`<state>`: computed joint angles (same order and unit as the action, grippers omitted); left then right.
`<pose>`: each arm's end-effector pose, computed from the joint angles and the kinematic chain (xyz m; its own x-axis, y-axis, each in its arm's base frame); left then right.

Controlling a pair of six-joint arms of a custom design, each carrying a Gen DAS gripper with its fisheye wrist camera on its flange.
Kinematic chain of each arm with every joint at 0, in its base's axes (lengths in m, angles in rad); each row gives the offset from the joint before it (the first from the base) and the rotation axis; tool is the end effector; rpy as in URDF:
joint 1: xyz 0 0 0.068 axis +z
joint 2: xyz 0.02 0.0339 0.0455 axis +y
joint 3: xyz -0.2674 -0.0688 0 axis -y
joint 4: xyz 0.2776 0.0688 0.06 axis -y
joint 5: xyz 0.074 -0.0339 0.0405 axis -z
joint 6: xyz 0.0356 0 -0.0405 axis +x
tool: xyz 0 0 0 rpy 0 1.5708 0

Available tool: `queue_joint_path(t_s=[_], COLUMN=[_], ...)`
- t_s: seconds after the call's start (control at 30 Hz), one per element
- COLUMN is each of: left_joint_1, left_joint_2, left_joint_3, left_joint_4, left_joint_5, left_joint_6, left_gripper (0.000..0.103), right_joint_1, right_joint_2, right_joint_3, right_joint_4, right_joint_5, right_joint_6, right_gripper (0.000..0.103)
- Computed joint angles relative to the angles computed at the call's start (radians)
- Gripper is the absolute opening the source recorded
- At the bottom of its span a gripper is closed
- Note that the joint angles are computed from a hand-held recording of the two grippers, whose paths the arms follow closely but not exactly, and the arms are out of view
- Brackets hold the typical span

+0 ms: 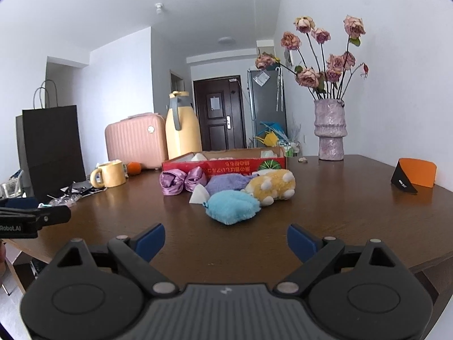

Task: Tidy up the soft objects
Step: 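Withdraw the right tool from the box back over the table, then grasp the lavender bow scrunchie with the right gripper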

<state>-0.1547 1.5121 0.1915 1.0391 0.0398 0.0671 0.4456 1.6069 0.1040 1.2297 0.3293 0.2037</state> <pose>0.2334 -0.0378 0.0959 -0.2610 0.1085 -0.9592 0.2097 0.9763 0.0534 0.1963 0.0810 0.0788 -0.2641 0.0860 -0.9607 -0.0750 0.9912 0.1093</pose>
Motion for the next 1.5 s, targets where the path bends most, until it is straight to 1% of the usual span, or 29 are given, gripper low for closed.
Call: queue_joint_path(t_s=[0.1, 0.17, 0.27, 0.3, 0.37, 0.43, 0.53, 0.6, 0.63, 0.67, 0.73, 0.8, 0.83, 0.9, 0.93, 0.97, 1.0, 1.03, 1.1, 1.17, 1.2, 1.23, 1.27, 1.33, 1.4, 1.5], left_joint_1=[0.006, 0.011, 0.02, 0.025, 0.036, 0.048, 0.067, 0.08, 0.089, 0.092, 0.094, 0.091, 0.093, 0.093, 0.094, 0.095, 0.097, 0.101, 0.108, 0.116, 0.116, 0.117, 0.116, 0.115, 0.113, 0.105], left_joint_2=[0.038, 0.062, 0.119, 0.139, 0.18, 0.229, 0.307, 0.363, 0.399, 0.437, 0.521, 0.602, 0.651, 0.739, 0.787, 0.832, 0.874, 0.913, 0.965, 1.001, 1.013, 1.026, 1.033, 1.023, 0.985, 0.881], left_joint_3=[0.055, 0.103, 0.193, 0.232, 0.314, 0.417, 0.582, 0.704, 0.77, 0.841, 0.991, 1.138, 1.216, 1.359, 1.434, 1.509, 1.581, 1.644, 1.729, 1.782, 1.8, 1.82, 1.831, 1.815, 1.765, 1.618], left_joint_4=[-0.028, -0.067, -0.12, -0.144, -0.184, -0.243, -0.339, -0.42, -0.453, -0.495, -0.582, -0.686, -0.734, -0.835, -0.886, -0.946, -1.007, -1.052, -1.125, -1.17, -1.188, -1.211, -1.227, -1.216, -1.188, -1.1], left_joint_5=[0.006, 0.011, 0.008, 0.01, 0.025, 0.03, 0.056, 0.086, 0.114, 0.126, 0.144, 0.151, 0.166, 0.189, 0.203, 0.211, 0.216, 0.232, 0.255, 0.296, 0.306, 0.312, 0.312, 0.303, 0.315, 0.322], left_joint_6=[-0.005, -0.01, -0.015, -0.017, -0.019, -0.017, -0.026, -0.033, -0.037, -0.041, -0.046, -0.046, -0.049, -0.06, -0.066, -0.067, -0.066, -0.068, -0.083, -0.085, -0.084, -0.076, -0.07, -0.071, -0.064, -0.057], left_gripper=[0.103, 0.103, 0.103, 0.103, 0.103, 0.103, 0.098, 0.093, 0.092, 0.088, 0.084, 0.078, 0.076, 0.065, 0.062, 0.053, 0.047, 0.047, 0.041, 0.039, 0.027, 0.019, 0.011, 0.007, 0.004, 0.003], right_joint_1=[-0.023, -0.04, -0.071, -0.084, -0.114, -0.142, -0.172, -0.193, -0.205, -0.212, -0.218, -0.219, -0.221, -0.226, -0.232, -0.235, -0.24, -0.244, -0.248, -0.245, -0.244, -0.243, -0.241, -0.247, -0.246, -0.246], right_joint_2=[0.029, 0.038, 0.044, 0.047, 0.059, 0.084, 0.142, 0.188, 0.215, 0.244, 0.312, 0.383, 0.428, 0.5, 0.544, 0.585, 0.629, 0.669, 0.742, 0.814, 0.844, 0.88, 0.905, 0.935, 0.924, 0.878], right_joint_3=[0.046, 0.079, 0.148, 0.178, 0.244, 0.334, 0.489, 0.591, 0.654, 0.71, 0.832, 0.957, 1.03, 1.158, 1.234, 1.309, 1.384, 1.453, 1.578, 1.699, 1.746, 1.803, 1.843, 1.878, 1.861, 1.793], right_joint_4=[-0.038, -0.072, -0.154, -0.188, -0.253, -0.337, -0.468, -0.529, -0.569, -0.6, -0.659, -0.722, -0.753, -0.829, -0.872, -0.924, -0.973, -1.014, -1.096, -1.167, -1.192, -1.226, -1.253, -1.262, -1.252, -1.205], right_joint_5=[-0.021, -0.043, -0.084, -0.102, -0.143, -0.185, -0.227, -0.272, -0.301, -0.324, -0.347, -0.35, -0.36, -0.387, -0.413, -0.435, -0.462, -0.488, -0.514, -0.514, -0.512, -0.509, -0.51, -0.549, -0.552, -0.549], right_joint_6=[-0.001, -0.005, -0.014, -0.017, -0.019, -0.023, -0.026, -0.021, -0.014, -0.013, -0.034, -0.047, -0.05, -0.046, -0.04, -0.032, -0.021, -0.007, 0.009, 0.011, 0.012, 0.018, 0.022, 0.033, 0.033, 0.043], right_gripper=[0.092, 0.092, 0.091, 0.09, 0.086, 0.084, 0.077, 0.074, 0.073, 0.073, 0.073, 0.071, 0.07, 0.066, 0.064, 0.062, 0.061, 0.057, 0.055, 0.052, 0.05, 0.042, 0.03, 0.016, 0.015, 0.012])
